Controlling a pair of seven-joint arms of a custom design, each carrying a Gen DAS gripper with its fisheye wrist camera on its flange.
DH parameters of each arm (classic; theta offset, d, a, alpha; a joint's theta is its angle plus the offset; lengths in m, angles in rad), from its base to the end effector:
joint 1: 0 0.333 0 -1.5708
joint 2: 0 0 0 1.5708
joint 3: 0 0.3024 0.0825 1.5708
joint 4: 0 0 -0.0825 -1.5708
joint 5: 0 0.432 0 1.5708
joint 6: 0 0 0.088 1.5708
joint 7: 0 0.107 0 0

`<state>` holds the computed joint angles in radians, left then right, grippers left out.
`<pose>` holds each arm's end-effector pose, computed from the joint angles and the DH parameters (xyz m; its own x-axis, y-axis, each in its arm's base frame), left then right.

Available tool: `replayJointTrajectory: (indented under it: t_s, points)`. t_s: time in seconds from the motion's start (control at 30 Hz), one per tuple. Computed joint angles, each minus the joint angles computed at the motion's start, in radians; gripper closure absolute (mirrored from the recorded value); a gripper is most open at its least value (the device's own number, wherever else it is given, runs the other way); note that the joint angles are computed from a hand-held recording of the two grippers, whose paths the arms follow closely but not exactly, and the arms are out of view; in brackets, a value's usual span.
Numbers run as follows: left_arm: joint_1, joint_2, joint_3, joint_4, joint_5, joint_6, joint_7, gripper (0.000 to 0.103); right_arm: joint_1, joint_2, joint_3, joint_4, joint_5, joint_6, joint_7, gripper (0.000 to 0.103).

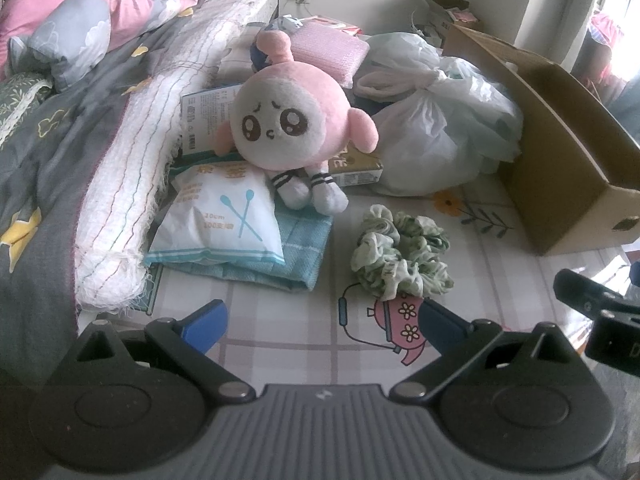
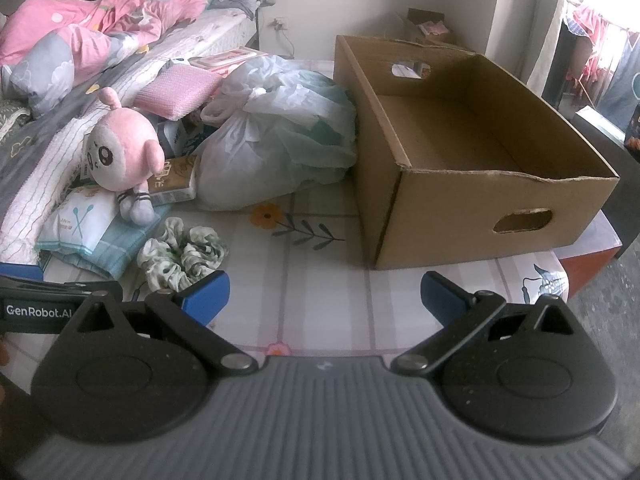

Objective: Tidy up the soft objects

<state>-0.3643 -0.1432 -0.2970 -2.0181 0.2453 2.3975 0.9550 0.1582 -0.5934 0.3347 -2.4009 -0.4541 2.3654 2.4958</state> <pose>0.4755 -0.3764 0.5410 -0.2030 -0.9781 0.0469 -0.8311 0.1468 -0.5364 0.4160 0.2342 0.5506 -0.2097 -0.9763 0.0526 -0.7159 0.1167 -0.6884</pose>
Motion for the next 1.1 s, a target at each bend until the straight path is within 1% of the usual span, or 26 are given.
replayJointTrajectory:
  t_s: [0.5, 0.67, 0.77, 0.83, 0.97, 1.03, 1.1]
  points:
    - [0.006, 0.0, 0.006, -0.005, -0.009, 0.004, 0.005, 0.001, 0.002, 0.012, -0.001, 0.006, -0.006, -0.003, 0.005, 0.001]
    - [0.01, -0.011, 0.008, -0.025, -0.006, 0.013, 0.005, 0.001, -0.006, 0.013, -0.002, -0.009, -0.011, 0.027, 0.038, 0.001]
    - [0.016, -0.03, 0.009, -0.054, 0.016, 0.026, 0.003, 0.001, -0.014, 0.007, -0.009, -0.038, -0.004, 0.075, 0.073, 0.001]
    - [0.021, -0.046, 0.012, -0.078, 0.03, 0.04, 0.001, 0.001, -0.014, 0.005, -0.02, -0.063, 0.013, 0.135, 0.084, 0.001]
    - [0.029, -0.095, 0.033, -0.159, 0.009, 0.148, 0.022, 0.002, -0.016, 0.032, -0.036, -0.073, 0.05, 0.255, 0.055, 0.001]
    - [0.033, -0.115, 0.046, -0.194, -0.01, 0.213, 0.04, 0.002, -0.024, 0.055, -0.041, -0.069, 0.069, 0.336, 0.041, 0.001]
    - [0.056, -0.123, 0.037, -0.202, 0.029, 0.247, 0.025, 0.002, -0.03, 0.089, -0.045, -0.053, 0.094, 0.412, 0.014, 0.001]
